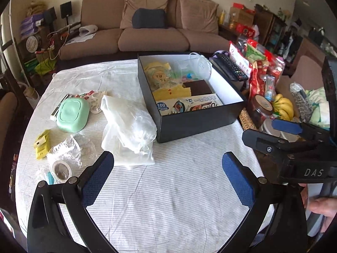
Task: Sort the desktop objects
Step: 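Withdraw both tools back from the black box over the cloth, then move the left gripper over the cloth to the white-and-gold Dove bar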
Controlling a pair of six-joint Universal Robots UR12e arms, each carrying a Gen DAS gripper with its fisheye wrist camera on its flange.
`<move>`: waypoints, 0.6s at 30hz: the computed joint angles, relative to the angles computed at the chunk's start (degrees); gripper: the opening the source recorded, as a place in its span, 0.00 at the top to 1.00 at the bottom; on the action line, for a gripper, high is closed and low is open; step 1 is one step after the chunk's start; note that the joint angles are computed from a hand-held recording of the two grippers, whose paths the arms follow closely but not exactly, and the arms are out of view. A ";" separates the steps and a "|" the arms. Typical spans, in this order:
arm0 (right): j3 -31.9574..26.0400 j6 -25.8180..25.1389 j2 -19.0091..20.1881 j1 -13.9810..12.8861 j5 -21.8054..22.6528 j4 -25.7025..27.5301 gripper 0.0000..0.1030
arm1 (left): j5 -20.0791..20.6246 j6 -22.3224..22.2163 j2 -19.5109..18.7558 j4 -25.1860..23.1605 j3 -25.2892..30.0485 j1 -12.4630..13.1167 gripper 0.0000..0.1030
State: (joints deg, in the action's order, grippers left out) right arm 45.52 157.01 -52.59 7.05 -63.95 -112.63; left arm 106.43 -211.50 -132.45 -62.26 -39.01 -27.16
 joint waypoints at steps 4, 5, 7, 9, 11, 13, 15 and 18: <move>5.02 -0.22 -2.49 0.42 0.16 -2.34 0.00 | 0.64 -0.35 3.38 1.76 -6.24 -0.04 0.00; 6.10 -0.20 -2.97 0.56 0.23 -2.73 0.00 | 0.66 -0.51 4.21 2.19 -7.82 0.01 0.00; 8.28 -0.11 -3.89 0.93 0.06 -3.49 0.00 | 0.60 -0.95 6.16 3.38 -11.57 0.25 0.00; 10.42 -0.40 -4.76 1.35 -0.17 -4.15 0.00 | 0.52 -1.77 8.47 5.13 -15.93 0.70 0.00; 12.13 -0.82 -5.38 1.74 -0.09 -4.61 0.00 | 0.11 -3.09 11.03 7.23 -20.82 1.43 0.00; 13.65 -0.99 -5.86 2.10 0.36 -5.23 0.00 | 0.05 -4.97 13.56 8.91 -25.58 2.37 0.00; 14.80 -0.88 -6.12 2.55 0.80 -5.61 0.00 | 0.07 -7.59 15.98 10.14 -30.11 3.51 0.00; 15.61 -0.42 -5.96 3.16 2.33 -5.57 0.00 | -0.59 -12.46 19.41 12.11 -36.56 5.58 0.00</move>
State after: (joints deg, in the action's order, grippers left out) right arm 61.12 156.59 -58.56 10.21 -61.62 -118.20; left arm 105.84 -223.96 -113.03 -50.15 -75.57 -21.58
